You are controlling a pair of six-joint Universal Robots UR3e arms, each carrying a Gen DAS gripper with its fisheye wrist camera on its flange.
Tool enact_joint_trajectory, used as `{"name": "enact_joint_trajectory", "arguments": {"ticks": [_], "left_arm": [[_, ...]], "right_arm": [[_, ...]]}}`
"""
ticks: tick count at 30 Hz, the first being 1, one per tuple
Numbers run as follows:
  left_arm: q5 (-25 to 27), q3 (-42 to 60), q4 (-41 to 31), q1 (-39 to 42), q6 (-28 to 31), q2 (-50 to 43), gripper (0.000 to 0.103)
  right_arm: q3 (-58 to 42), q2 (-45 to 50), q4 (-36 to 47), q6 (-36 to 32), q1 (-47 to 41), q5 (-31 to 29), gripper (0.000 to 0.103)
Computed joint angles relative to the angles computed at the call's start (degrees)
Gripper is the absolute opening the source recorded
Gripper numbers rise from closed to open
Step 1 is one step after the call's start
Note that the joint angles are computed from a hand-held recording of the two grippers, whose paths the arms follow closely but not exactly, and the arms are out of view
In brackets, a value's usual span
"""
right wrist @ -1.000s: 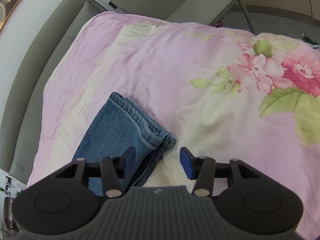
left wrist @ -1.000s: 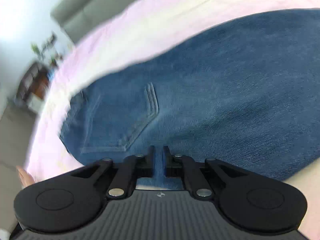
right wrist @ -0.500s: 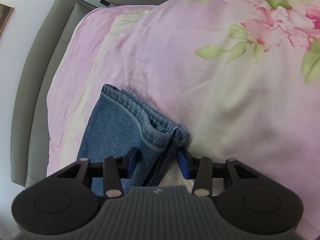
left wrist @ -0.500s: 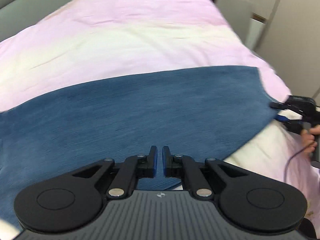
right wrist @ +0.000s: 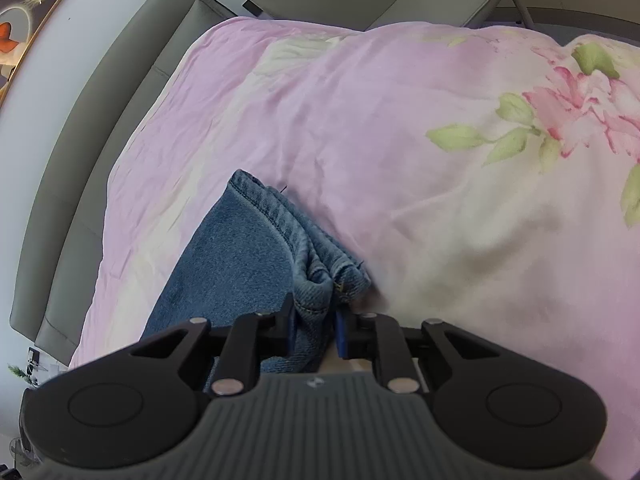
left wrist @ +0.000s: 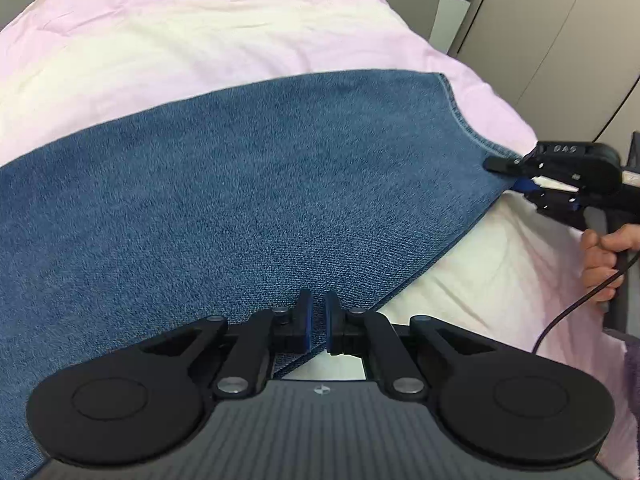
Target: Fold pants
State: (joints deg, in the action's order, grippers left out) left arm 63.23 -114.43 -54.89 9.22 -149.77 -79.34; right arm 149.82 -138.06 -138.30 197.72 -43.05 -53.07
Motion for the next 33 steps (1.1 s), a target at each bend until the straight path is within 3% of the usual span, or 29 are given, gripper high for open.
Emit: {"name": "enact_joint_trajectory", "arguments": {"ticks": [4, 9, 14, 19, 21, 23, 26, 30, 33], "left_arm": [[1.94, -2.63, 6.33, -1.94, -7.36, -2.31, 0.005], [4.68, -6.78, 12.98, -3.66, -9.67, -2.00, 0.005], [8.63, -6.08, 15.00, -6.90, -10.26, -3.22, 0.005], [3.28, -10.00, 11.34, 0.12, -8.31, 5.45, 0.006], [-2.57, -11.93, 4.76, 7.92, -5.04, 13.30, 0.006], [-9.11, -11.20, -7.76, 18.34, 2.23, 21.10, 0.006], [-11.68, -6.07, -23.01, 31.26, 11.88, 25.81, 0.006], [-15.71, 0.75, -40.14, 49.81, 26.19, 26.68, 0.006], [-17.84, 3.14, -46.84, 59.92, 33.89, 25.14, 0.006]], "right_arm": [[-2.82, 1.52, -0.27, -2.20, 2.95, -2.67, 0.011], [-12.20, 5.47, 1.27, -2.85, 10.47, -8.42, 0.009], [-24.58, 13.97, -1.69, 1.20, 25.07, -18.24, 0.008], [-42.69, 26.52, -1.48, 6.05, 41.41, -29.02, 0.008], [-50.14, 31.75, -0.53, 6.31, 47.42, -32.93, 0.008], [-58.77, 37.99, 1.35, 5.54, 54.38, -37.67, 0.008], [-72.29, 48.36, 5.03, 4.39, 64.27, -44.41, 0.008], [-91.20, 62.57, 12.56, 3.39, 74.05, -48.80, 0.009], [-109.14, 75.38, 21.83, 2.13, 79.70, -50.23, 0.009]]}}
